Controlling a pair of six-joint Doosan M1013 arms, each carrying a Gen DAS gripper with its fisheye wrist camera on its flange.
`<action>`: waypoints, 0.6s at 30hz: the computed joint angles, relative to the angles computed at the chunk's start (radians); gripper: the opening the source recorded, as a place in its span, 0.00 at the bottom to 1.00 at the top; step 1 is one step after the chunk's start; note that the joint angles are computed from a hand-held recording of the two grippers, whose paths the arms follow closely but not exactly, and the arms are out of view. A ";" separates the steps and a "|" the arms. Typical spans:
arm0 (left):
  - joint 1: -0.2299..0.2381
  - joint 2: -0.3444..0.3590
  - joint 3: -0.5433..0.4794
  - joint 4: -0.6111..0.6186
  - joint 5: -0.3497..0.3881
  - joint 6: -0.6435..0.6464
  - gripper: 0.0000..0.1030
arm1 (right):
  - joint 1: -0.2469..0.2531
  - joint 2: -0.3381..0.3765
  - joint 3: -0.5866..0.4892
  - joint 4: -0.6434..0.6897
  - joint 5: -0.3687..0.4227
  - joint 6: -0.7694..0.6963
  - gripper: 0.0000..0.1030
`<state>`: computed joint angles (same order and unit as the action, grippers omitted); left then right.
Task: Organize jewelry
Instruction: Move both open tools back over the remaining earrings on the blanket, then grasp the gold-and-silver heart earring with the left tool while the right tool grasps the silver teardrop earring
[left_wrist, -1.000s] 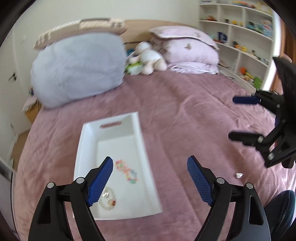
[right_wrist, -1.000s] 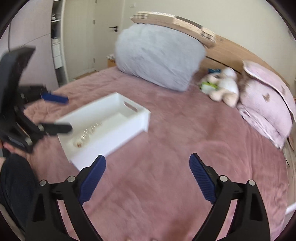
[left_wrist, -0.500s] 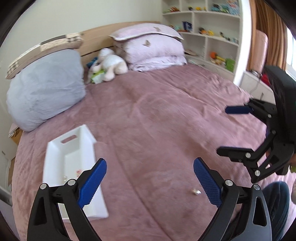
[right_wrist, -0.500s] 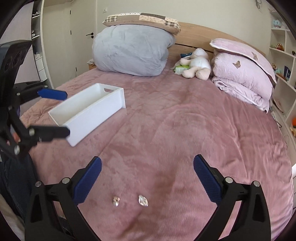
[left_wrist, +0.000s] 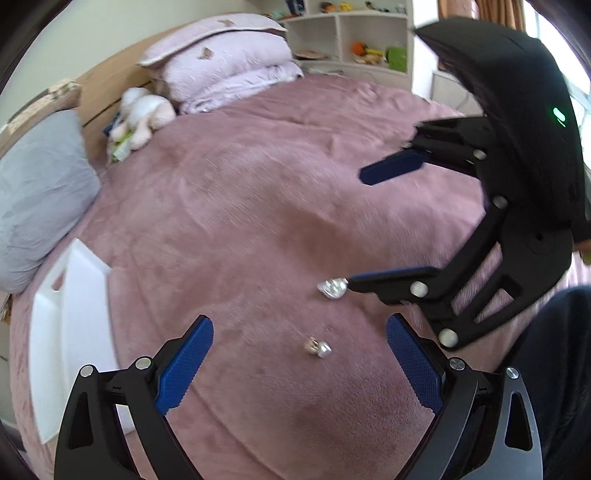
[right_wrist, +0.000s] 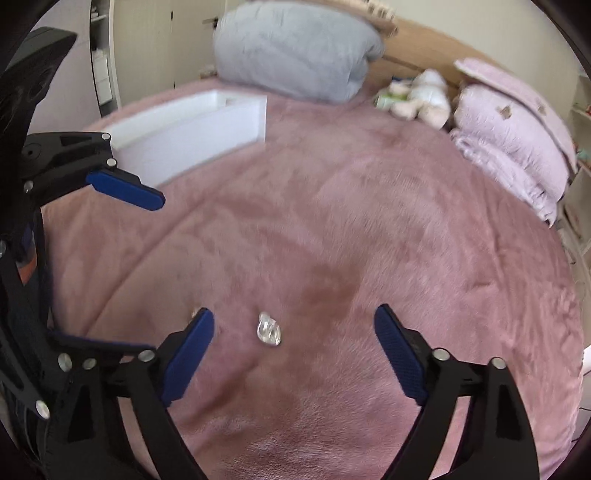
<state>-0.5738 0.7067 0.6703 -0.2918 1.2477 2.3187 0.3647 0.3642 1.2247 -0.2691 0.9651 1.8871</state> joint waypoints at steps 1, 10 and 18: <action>-0.002 0.007 0.000 0.009 0.022 -0.001 0.93 | -0.003 0.006 -0.002 0.020 0.006 -0.013 0.75; 0.001 0.098 -0.101 0.003 0.189 -0.052 0.65 | -0.039 0.061 -0.049 0.165 0.078 -0.131 0.53; 0.001 0.128 -0.129 0.009 0.210 -0.089 0.63 | -0.056 0.115 -0.098 0.272 0.179 -0.184 0.55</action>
<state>-0.5724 0.8349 0.5412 -0.2829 1.4582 2.2300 0.3085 0.4790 1.1263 0.0026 1.1444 1.7027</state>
